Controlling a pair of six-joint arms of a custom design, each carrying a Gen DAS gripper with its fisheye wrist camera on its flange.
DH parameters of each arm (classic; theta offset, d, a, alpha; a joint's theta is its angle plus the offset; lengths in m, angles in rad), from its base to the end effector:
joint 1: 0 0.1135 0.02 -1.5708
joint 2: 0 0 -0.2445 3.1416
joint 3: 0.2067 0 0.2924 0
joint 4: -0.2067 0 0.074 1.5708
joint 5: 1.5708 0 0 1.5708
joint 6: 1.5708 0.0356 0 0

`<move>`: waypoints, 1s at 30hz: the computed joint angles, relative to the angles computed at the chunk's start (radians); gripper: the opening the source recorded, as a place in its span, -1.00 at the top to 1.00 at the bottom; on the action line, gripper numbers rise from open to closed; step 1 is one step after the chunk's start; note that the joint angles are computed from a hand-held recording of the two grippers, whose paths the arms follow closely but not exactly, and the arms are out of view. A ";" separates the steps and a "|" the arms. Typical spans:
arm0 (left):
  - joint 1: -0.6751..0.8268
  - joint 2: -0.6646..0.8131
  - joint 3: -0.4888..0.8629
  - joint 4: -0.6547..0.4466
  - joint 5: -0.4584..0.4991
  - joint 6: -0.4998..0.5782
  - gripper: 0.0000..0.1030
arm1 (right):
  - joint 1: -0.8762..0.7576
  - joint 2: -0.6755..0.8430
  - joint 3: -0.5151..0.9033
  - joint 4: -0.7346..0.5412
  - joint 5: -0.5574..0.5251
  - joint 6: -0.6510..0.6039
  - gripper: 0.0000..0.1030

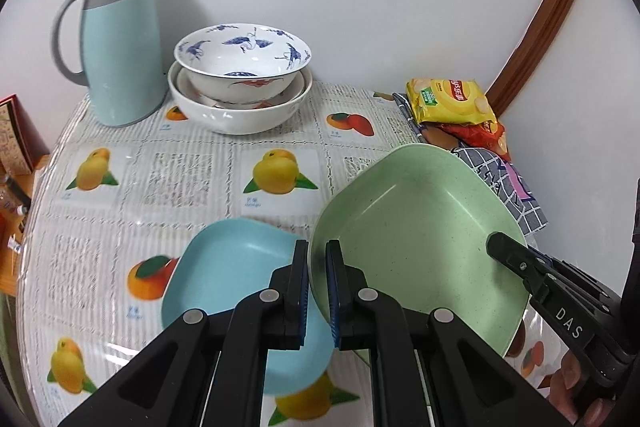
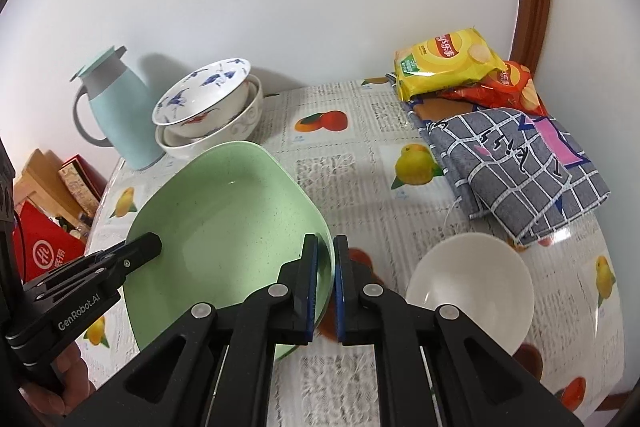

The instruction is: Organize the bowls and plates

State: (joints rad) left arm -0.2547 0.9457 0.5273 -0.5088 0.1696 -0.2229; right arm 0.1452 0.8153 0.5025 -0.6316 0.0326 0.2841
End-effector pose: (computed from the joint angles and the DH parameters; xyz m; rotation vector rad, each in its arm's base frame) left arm 0.2194 -0.0633 0.1631 0.1117 2.5239 -0.4077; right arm 0.2053 0.0289 0.1717 0.1881 2.5126 0.1337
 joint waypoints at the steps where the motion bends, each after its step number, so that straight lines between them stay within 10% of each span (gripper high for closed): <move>1: 0.005 -0.024 -0.008 -0.015 0.003 0.005 0.83 | 0.017 -0.029 -0.007 -0.019 0.010 0.011 0.86; 30: 0.188 -0.399 -0.160 -0.266 0.127 0.130 0.83 | 0.380 -0.320 -0.090 -0.252 0.230 0.306 0.86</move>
State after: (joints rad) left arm -0.0666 0.5468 0.3677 -0.7745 0.2969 -0.0933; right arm 0.5251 0.4955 0.4124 -0.8836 0.2622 0.5902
